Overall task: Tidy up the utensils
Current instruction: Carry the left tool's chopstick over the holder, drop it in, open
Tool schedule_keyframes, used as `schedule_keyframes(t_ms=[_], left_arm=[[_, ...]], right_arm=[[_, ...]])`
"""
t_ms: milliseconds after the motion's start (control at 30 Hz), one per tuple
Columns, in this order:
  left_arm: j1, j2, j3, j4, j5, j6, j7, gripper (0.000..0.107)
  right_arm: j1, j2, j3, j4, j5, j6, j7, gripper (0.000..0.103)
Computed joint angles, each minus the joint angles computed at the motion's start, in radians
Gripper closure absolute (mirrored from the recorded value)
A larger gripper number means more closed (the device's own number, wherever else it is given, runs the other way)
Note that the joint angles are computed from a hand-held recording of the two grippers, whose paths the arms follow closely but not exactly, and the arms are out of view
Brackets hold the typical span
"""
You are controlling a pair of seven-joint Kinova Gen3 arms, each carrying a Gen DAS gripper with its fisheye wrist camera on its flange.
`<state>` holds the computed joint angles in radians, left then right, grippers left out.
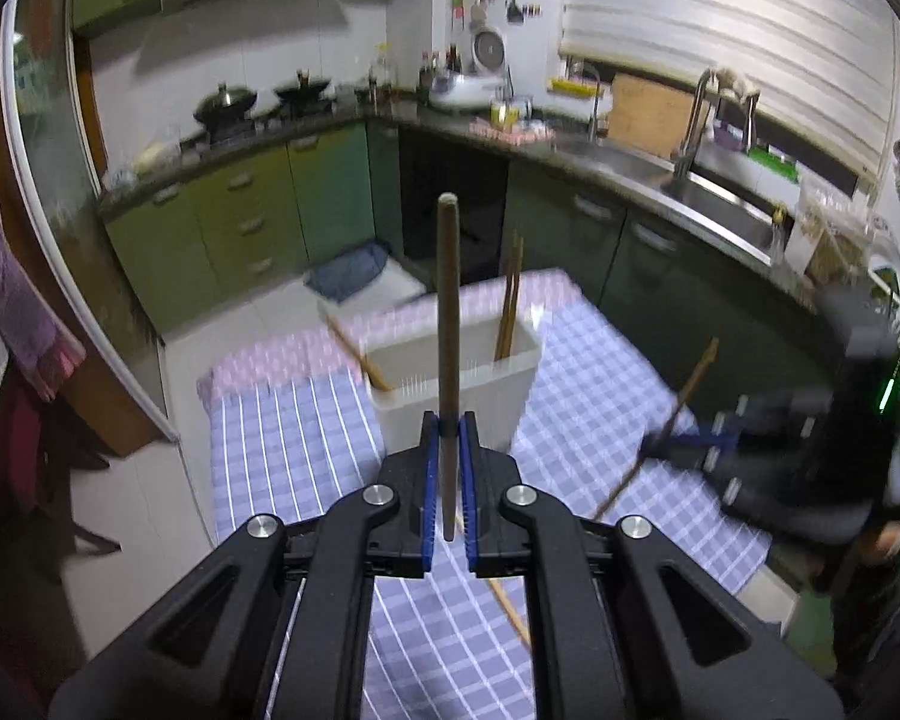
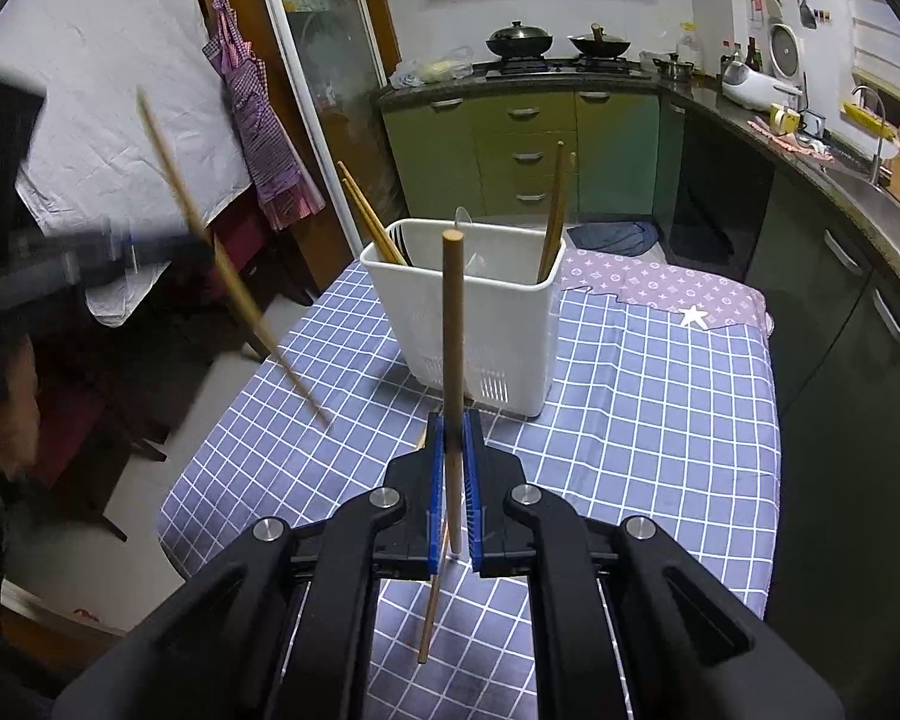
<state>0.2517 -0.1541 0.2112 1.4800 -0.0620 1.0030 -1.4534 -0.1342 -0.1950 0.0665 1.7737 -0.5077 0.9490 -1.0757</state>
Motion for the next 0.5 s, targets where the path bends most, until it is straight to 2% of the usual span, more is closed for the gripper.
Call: schedule_keyframes(t_ms=[200,400,500], left_arm=[[0.009,0.078,0.019,-0.153,-0.054,0.003,0.049,0.101],[0.06,0.167,0.018,-0.231,-0.182,-0.022,0.147,0.101],[0.082,0.21,-0.006,-0.252,-0.199,-0.013,0.164,0.101]], right_arm=[[0.01,0.013,0.019,0.01,-0.024,0.003,0.032,0.096],[0.031,0.008,0.038,0.008,-0.052,0.018,0.065,0.096],[0.039,-0.004,0.046,0.002,-0.063,0.026,0.076,0.096]])
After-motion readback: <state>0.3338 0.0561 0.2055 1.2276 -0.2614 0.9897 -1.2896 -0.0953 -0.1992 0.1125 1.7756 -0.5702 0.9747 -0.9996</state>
